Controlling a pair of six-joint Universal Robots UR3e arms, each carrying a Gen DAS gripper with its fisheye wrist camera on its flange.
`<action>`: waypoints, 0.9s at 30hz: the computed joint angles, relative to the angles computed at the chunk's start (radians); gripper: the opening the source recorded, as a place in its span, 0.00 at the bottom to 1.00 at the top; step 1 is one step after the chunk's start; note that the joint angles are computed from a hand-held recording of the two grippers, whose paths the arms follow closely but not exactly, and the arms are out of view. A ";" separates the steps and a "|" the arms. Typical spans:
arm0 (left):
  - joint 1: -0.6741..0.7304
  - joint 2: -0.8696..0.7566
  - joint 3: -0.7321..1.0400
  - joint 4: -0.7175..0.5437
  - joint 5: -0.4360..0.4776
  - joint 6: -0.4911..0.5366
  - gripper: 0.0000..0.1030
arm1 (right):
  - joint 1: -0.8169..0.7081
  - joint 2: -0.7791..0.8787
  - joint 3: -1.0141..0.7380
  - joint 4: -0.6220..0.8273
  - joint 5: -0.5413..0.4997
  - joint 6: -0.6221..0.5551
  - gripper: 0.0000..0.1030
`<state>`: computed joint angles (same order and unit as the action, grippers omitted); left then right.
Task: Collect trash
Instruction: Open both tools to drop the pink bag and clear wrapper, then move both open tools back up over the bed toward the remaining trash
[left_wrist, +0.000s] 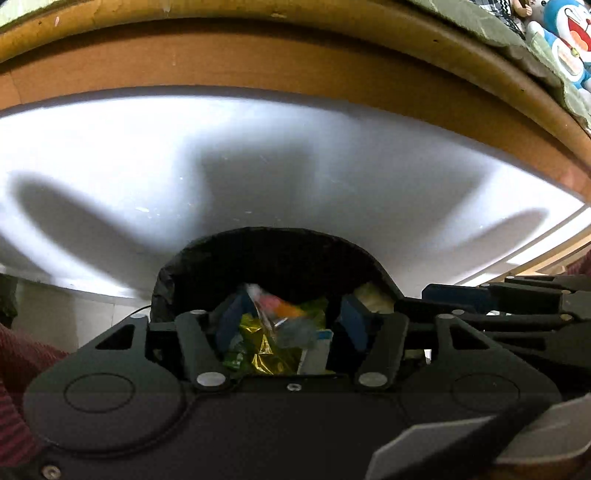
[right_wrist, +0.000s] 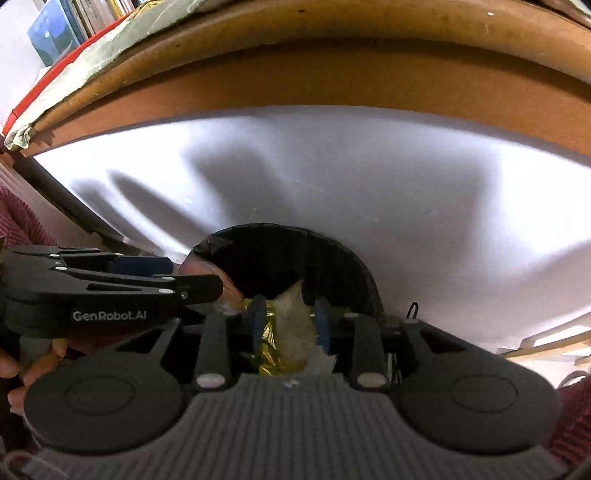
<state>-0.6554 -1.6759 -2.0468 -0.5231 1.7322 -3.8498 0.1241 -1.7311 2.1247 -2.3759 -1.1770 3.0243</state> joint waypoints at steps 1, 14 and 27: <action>-0.001 0.000 0.003 -0.004 0.006 0.001 0.60 | -0.001 -0.001 -0.002 0.002 0.002 -0.001 0.48; -0.040 0.019 0.073 -0.080 0.097 0.006 0.76 | -0.034 -0.061 0.008 0.009 0.028 -0.007 0.55; -0.176 0.093 0.196 -0.121 0.331 0.038 0.79 | -0.195 -0.328 -0.030 0.237 0.166 -0.164 0.58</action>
<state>-0.8315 -1.5828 -1.8506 -0.6439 2.0634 -3.8115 -0.0704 -2.0593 2.0952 -2.1385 -1.0111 2.8608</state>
